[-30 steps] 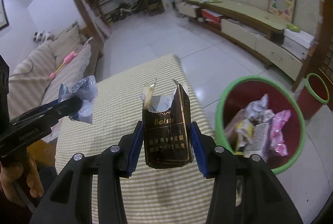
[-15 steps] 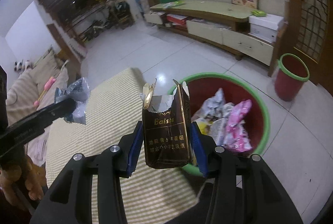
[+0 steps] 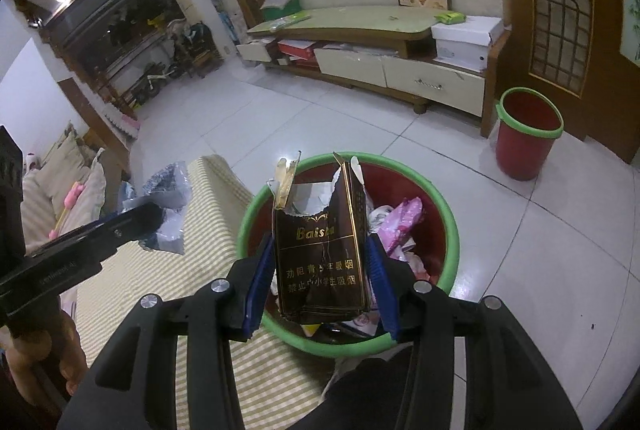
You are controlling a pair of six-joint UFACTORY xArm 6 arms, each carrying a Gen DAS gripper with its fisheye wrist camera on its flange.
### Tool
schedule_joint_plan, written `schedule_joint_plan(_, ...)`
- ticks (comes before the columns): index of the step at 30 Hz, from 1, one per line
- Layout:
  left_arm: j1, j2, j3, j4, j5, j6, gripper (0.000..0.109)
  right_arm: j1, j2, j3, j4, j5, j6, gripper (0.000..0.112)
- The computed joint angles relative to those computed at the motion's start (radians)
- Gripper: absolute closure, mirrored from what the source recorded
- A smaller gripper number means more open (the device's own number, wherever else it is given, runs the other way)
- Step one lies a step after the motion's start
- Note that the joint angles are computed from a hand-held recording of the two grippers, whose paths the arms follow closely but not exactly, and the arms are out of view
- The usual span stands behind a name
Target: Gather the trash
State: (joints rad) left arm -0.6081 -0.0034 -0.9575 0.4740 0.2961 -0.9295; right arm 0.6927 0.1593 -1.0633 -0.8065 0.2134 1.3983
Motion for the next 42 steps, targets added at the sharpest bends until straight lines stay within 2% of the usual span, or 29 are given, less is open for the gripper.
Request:
schedule_joint_plan(2, -0.002, 0.043, -0.034, -0.043, -0.009, 0.04, 0.055, -0.007, 0.018, -0.012, 0.009, -0.002, -0.014, 0.068)
schedule_joint_plan(5, 0.001, 0.087, -0.075, -0.068, -0.019, 0.064, 0.032, -0.014, 0.051, -0.042, 0.028, 0.008, -0.053, 0.064)
schedule_joint_plan(6, 0.002, 0.092, -0.085, -0.051, -0.018, 0.049, 0.029, -0.015, 0.061, -0.056, 0.018, 0.027, -0.051, 0.055)
schedule_joint_plan(7, 0.003, 0.09, -0.087, -0.037, -0.019, 0.035, 0.029, -0.01, 0.065, -0.064, 0.008, 0.039, -0.041, 0.051)
schedule_joint_plan(9, 0.004, 0.076, -0.081, -0.009, -0.022, 0.008, 0.021, -0.011, 0.07, -0.071, 0.012, 0.053, -0.051, 0.048)
schedule_joint_plan(12, 0.007, 0.017, -0.044, 0.022, -0.016, -0.023, 0.018, -0.01, 0.058, -0.068, -0.048, 0.037, 0.005, 0.044)
schedule_joint_plan(14, 0.017, -0.055, 0.004, 0.12, -0.015, -0.11, 0.017, -0.001, 0.05, -0.076, -0.111, 0.03, 0.051, 0.039)
schedule_joint_plan(15, 0.018, -0.083, 0.017, 0.182, -0.001, -0.166, 0.013, 0.009, 0.045, -0.087, -0.171, 0.027, 0.091, 0.036)
schedule_joint_plan(17, 0.016, -0.185, 0.069, 0.34, 0.051, -0.309, 0.011, 0.039, 0.029, -0.112, -0.317, 0.046, 0.194, 0.029)
schedule_joint_plan(19, 0.015, -0.271, 0.114, 0.438, 0.099, -0.397, 0.011, 0.081, 0.013, -0.146, -0.476, 0.113, 0.309, 0.021)
schedule_joint_plan(20, 0.0, -0.337, 0.147, 0.497, 0.165, -0.456, 0.011, 0.104, 0.006, -0.162, -0.543, 0.144, 0.357, 0.017)
schedule_joint_plan(21, -0.008, -0.386, 0.175, 0.52, 0.213, -0.477, 0.011, 0.139, -0.004, -0.179, -0.636, 0.187, 0.425, 0.016)
schedule_joint_plan(25, -0.079, -0.565, 0.26, 0.552, 0.471, -0.539, 0.011, 0.25, -0.001, -0.237, -0.847, 0.338, 0.578, 0.016)
schedule_joint_plan(28, -0.103, -0.679, 0.324, 0.594, 0.547, -0.598, 0.011, 0.329, 0.039, -0.281, -0.934, 0.474, 0.625, 0.016)
schedule_joint_plan(30, -0.112, -0.747, 0.367, 0.642, 0.581, -0.644, 0.011, 0.376, 0.071, -0.31, -0.926, 0.554, 0.621, 0.016)
schedule_joint_plan(33, -0.124, -0.799, 0.396, 0.65, 0.625, -0.624, 0.011, 0.394, 0.095, -0.343, -0.871, 0.538, 0.588, 0.016)
schedule_joint_plan(35, -0.122, -0.827, 0.409, 0.632, 0.637, -0.604, 0.011, 0.415, 0.109, -0.36, -0.831, 0.568, 0.567, 0.016)
schedule_joint_plan(36, -0.112, -0.845, 0.419, 0.623, 0.614, -0.6, 0.011, 0.421, 0.114, -0.365, -0.82, 0.576, 0.561, 0.016)
schedule_joint_plan(38, -0.062, -0.922, 0.473, 0.603, 0.499, -0.584, 0.011, 0.427, 0.127, -0.387, -0.784, 0.573, 0.534, 0.016)
schedule_joint_plan(39, -0.052, -0.954, 0.493, 0.602, 0.468, -0.58, 0.011, 0.428, 0.133, -0.397, -0.77, 0.57, 0.521, 0.016)
schedule_joint_plan(40, -0.049, -0.971, 0.498, 0.601, 0.459, -0.575, 0.011, 0.43, 0.137, -0.405, -0.757, 0.569, 0.508, 0.016)
schedule_joint_plan(42, -0.068, -0.98, 0.487, 0.593, 0.508, -0.549, 0.011, 0.435, 0.148, -0.428, -0.736, 0.57, 0.479, 0.016)
